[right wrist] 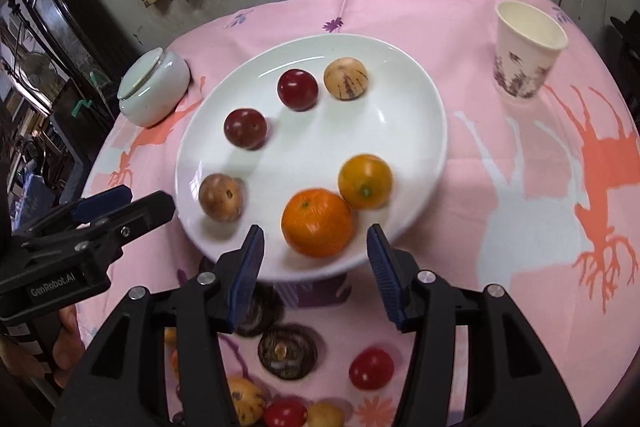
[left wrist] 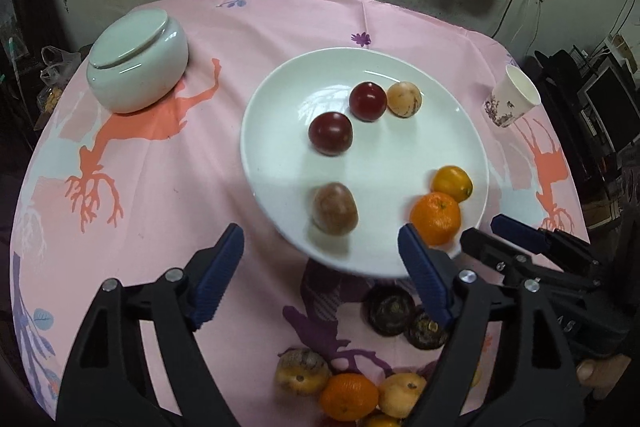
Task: Organize fruits
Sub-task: 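Move both tools back over the fruit cluster, then grasp a dark purple mangosteen with the left tool while the right tool grasps a red tomato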
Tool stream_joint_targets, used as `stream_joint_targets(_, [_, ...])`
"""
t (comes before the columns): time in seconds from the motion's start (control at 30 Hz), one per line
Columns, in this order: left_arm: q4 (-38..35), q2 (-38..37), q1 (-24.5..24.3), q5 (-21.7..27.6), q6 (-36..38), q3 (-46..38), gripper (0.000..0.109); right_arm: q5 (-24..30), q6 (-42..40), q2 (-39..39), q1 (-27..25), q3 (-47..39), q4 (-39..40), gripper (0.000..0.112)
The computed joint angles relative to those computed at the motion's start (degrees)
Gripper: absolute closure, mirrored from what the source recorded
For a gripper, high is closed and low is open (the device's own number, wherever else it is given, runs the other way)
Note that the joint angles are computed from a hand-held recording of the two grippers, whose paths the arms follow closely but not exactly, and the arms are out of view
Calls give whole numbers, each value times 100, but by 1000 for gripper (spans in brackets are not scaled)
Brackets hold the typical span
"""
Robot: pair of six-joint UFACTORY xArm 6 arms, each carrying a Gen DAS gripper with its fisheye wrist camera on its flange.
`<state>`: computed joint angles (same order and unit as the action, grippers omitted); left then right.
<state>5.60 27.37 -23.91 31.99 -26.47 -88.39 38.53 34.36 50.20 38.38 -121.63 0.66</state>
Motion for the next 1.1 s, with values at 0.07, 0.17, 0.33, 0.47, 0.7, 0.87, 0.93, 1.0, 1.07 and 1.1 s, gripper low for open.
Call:
stream_joint_targets(0.07, [184, -328, -49, -104, -148, 449, 27, -354, 151, -580, 32, 960, -25, 58])
stream_joint_targets(0.17, [237, -834, -140, -253, -265, 1159, 27, -545, 388, -1162, 101, 1896, -159, 58])
stream_joint_targets(0.33, [84, -1557, -326, -276, -324, 2147, 27, -926, 701, -2024, 285, 3326, -30, 58])
stream_joint_targets(0.47, [105, -2072, -383, -212, -488, 2806, 27, -1057, 891, -2536, 425, 4125, 5, 55])
stream_joint_targets(0.7, [-40, -2607, -483, -131, -546, 3568, 27, -1198, 1134, -3115, 642, 4944, -89, 47])
stream_joint_targets(0.87, [-224, -2720, -679, -28, -488, 3845, 27, -1240, 1076, -3184, 798, 5063, 89, 46])
stream_joint_targets(0.93, [-225, -2724, -752, -45, -513, 3918, 27, -1228, 1045, -3188, 845, 5050, 108, 46])
stream_joint_targets(1.0, [-208, -2710, -805, -87, -556, 3961, 27, -1223, 1014, -3196, 876, 5039, 132, 46])
stream_joint_targets(1.07, [-224, -2679, -844, -122, -546, 3988, 29, -1222, 1006, -3220, 896, 5059, 146, 46])
stream_joint_targets(1.1, [-205, -2656, -857, -130, -550, 3990, 30, -1224, 1013, -3238, 902, 5075, 148, 46])
